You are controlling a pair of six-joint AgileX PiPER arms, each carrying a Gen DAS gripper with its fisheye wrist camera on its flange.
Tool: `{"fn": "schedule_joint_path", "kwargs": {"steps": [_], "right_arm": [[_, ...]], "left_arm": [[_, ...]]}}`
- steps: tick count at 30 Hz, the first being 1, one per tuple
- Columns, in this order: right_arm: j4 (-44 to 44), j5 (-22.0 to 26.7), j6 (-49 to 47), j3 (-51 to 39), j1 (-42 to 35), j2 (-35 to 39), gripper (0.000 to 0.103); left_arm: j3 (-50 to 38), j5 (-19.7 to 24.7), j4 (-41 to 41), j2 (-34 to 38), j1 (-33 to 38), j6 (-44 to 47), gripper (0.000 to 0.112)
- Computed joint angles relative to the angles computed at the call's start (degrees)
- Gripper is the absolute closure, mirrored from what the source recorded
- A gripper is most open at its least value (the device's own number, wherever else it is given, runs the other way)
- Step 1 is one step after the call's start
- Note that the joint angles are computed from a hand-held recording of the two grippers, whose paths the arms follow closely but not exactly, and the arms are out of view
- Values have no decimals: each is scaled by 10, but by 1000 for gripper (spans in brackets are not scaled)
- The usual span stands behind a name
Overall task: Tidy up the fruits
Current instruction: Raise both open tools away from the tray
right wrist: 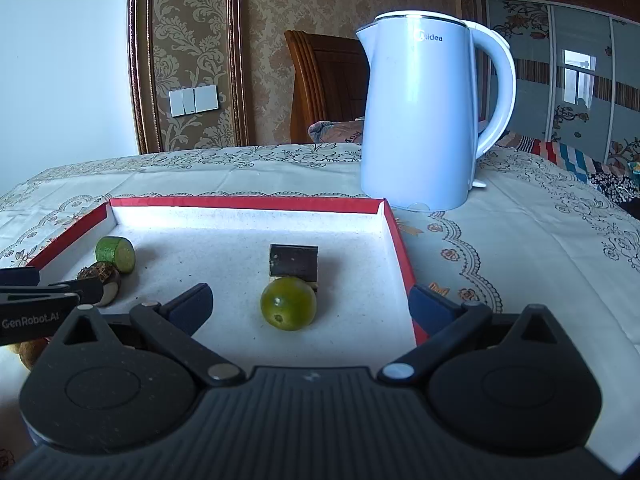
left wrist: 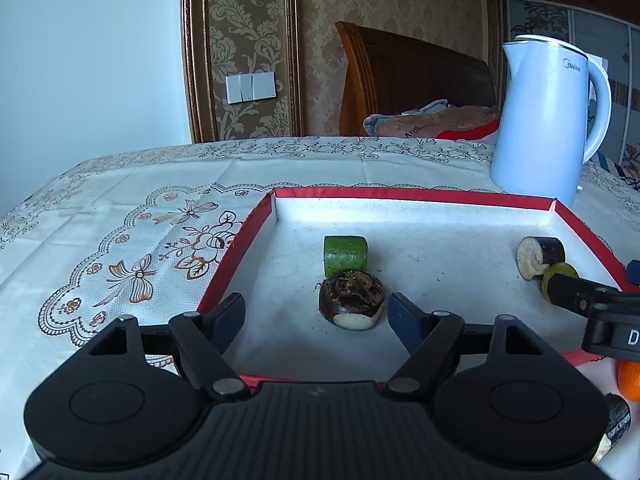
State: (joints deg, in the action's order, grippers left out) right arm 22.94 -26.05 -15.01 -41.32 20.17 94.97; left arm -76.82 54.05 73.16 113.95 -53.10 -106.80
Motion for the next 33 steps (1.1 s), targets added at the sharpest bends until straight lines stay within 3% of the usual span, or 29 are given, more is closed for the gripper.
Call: {"fn": "schedule_joint_path", "kwargs": {"steps": [7,14,28,33], "right_arm": [[-8,-16,15,20,-1,-12,0],[-70,1,84,36,-23,-30,0],[-94,1,107,55,-26,-45,0],[-112,-7,120,76,-26,-59,0]], "left_arm": [[26,11,13,-17,-15,-26,34],[54,9,23,-35,-26,-49,34],[97,23,45,-59,-56,-79,33],[103,32,51,-60,-65,-85,28]]}}
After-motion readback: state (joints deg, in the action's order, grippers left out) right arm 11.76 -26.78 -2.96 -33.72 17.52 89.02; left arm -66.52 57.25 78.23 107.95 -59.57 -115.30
